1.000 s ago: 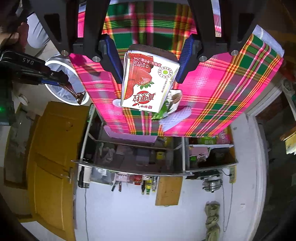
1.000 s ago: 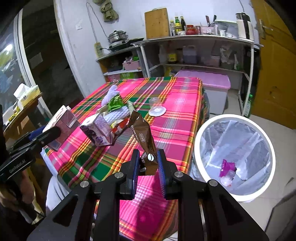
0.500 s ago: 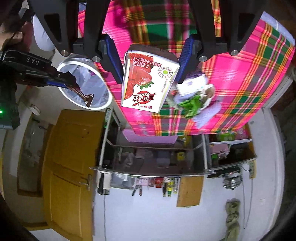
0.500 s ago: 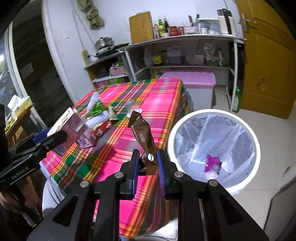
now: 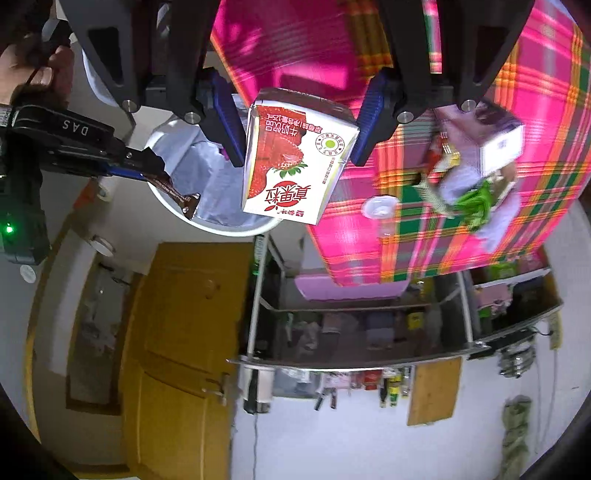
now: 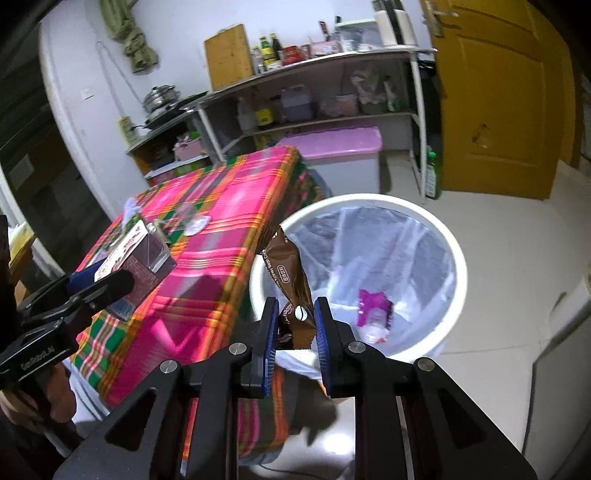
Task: Collect trash
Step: 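Carry both items over the bin and open both grippers to drop them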
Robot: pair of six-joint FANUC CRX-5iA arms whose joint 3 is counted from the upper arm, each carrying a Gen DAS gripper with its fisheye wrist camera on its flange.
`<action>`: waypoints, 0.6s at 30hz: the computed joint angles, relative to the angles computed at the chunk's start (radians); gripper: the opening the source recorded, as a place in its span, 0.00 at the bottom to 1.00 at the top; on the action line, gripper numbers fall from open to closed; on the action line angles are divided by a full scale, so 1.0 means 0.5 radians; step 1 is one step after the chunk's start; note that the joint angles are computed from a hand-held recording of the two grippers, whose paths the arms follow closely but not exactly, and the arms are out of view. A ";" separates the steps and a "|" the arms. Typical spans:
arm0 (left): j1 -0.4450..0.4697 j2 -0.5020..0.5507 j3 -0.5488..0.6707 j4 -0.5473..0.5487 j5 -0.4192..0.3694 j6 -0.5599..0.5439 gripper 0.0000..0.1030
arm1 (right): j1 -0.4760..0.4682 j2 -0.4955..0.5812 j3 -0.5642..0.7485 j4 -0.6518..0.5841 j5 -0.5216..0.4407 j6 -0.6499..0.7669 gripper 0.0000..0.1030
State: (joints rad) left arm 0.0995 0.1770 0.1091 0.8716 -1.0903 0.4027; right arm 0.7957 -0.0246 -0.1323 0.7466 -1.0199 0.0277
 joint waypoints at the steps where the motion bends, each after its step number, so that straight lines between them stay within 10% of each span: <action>1: -0.021 0.010 0.009 -0.013 -0.004 0.008 0.56 | -0.009 -0.010 -0.014 -0.010 0.001 -0.007 0.20; 18: -0.261 0.224 0.240 -0.195 -0.065 0.149 0.56 | -0.189 -0.045 -0.101 -0.206 0.028 0.060 0.20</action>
State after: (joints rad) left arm -0.0310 0.2888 0.2290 0.7742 -1.1230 0.4771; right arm 0.7011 -0.0473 -0.1828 0.6434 -1.0058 0.0578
